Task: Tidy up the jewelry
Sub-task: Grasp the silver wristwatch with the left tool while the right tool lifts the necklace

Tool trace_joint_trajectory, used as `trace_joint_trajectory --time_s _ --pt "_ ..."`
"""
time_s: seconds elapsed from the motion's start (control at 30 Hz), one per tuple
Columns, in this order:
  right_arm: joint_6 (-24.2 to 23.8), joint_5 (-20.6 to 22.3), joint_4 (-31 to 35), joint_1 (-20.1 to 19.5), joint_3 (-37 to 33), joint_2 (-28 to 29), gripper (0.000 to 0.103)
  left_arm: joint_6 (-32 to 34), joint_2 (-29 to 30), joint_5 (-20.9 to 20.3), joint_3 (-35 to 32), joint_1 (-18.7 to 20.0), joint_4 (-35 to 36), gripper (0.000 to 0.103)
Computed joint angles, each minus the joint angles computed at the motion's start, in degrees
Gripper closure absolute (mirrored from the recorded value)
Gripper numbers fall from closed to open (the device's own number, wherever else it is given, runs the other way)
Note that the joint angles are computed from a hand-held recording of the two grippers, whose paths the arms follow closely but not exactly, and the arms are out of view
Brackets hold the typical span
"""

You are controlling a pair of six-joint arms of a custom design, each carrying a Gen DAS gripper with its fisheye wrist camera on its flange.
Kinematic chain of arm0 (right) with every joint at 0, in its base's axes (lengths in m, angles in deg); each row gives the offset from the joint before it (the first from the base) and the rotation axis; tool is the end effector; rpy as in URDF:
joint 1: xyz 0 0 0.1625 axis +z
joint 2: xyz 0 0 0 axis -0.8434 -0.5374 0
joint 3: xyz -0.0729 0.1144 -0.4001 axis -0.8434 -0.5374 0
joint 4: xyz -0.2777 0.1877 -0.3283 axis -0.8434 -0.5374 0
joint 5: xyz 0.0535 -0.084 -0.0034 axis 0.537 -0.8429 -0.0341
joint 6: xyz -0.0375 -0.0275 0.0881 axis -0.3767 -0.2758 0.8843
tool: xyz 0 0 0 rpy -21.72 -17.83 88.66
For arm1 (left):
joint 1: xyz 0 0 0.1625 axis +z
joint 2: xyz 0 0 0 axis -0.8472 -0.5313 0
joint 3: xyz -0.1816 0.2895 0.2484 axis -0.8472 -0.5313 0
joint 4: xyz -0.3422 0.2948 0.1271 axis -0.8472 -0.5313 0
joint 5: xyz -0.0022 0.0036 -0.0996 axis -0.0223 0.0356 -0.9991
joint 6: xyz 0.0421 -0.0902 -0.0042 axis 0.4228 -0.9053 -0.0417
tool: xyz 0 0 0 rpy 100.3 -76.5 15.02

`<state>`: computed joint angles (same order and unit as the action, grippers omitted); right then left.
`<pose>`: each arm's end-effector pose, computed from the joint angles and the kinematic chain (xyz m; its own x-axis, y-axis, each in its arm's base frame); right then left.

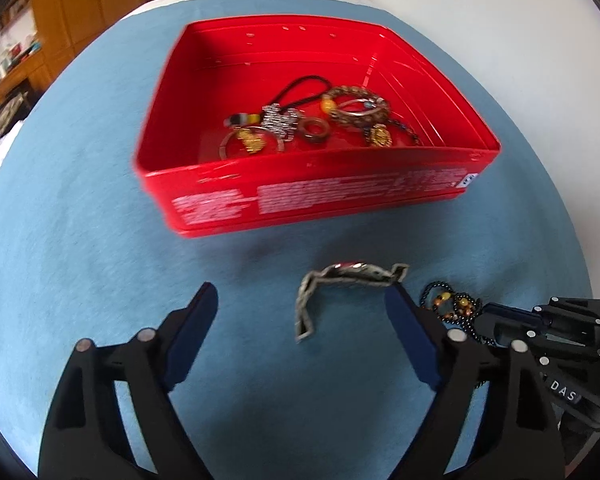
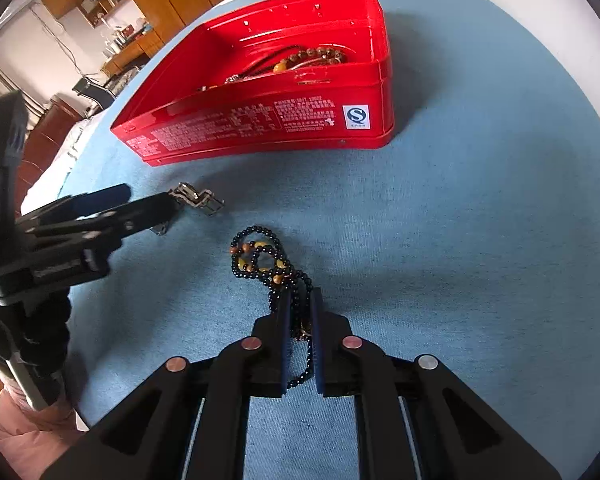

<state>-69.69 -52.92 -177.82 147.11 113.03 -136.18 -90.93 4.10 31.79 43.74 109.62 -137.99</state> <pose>0.0862 -0.7185 0.3199 -0.8685 -0.0970 0.4860 -0.2509 0.9318 -0.2624 -0.3703 -0.7850 0.0782 -0.7592 0.2584 -0.5974 0.4496 0.8719 -0.1942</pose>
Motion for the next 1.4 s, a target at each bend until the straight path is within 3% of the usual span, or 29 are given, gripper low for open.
trace_joint_trajectory --time_s 0.27,0.43,0.5,0.53,0.67,0.73,0.8,0.97,1.07,1.1,1.23,1.4 --pt "1.2 1.6 1.4 0.0 -1.9 1.6 0.094 4.1 4.2 -2.6 -5.7 0.9 2.6 0.023" --pt "1.4 1.6 1.7 0.0 -2.5 2.0 0.094 6.0 4.2 -6.5 -5.8 1.2 2.7 0.039" --pt "1.5 1.4 1.6 0.1 -2.7 2.2 0.094 6.8 4.1 -8.6 -5.8 1.3 3.0 0.058" --pt "1.6 1.3 1.7 0.1 -2.8 2.3 0.094 6.8 4.1 -9.3 -5.8 1.3 3.6 0.059" --pt "1.8 1.0 1.7 0.2 -2.7 2.3 0.094 7.5 4.1 -9.1 -5.3 1.1 3.6 0.056" --pt "1.9 1.0 1.9 0.1 -3.0 2.6 0.094 7.4 4.0 -10.5 -5.6 1.2 4.3 0.044" --pt "2.1 1.1 2.0 0.1 -3.1 2.6 0.094 7.3 3.2 -10.5 -4.6 1.0 4.5 0.039" --pt "2.5 0.9 2.2 0.2 -3.3 2.7 0.094 9.4 2.6 -9.5 -3.0 0.6 4.2 0.039" --pt "2.8 0.8 2.4 0.2 -3.5 2.8 0.094 9.7 2.6 -6.7 -1.9 0.0 2.7 0.059" --pt "2.9 0.8 2.4 0.2 -3.6 2.9 0.094 9.8 2.7 -6.4 -1.8 -0.1 2.3 0.071" --pt "3.8 1.0 2.8 0.2 -3.8 2.9 0.094 10.0 1.1 -5.7 1.6 -0.6 -1.0 0.073" --pt "4.0 2.4 4.6 0.3 -4.2 2.8 0.090 5.5 -2.0 -6.1 4.8 -0.3 -1.8 0.074"
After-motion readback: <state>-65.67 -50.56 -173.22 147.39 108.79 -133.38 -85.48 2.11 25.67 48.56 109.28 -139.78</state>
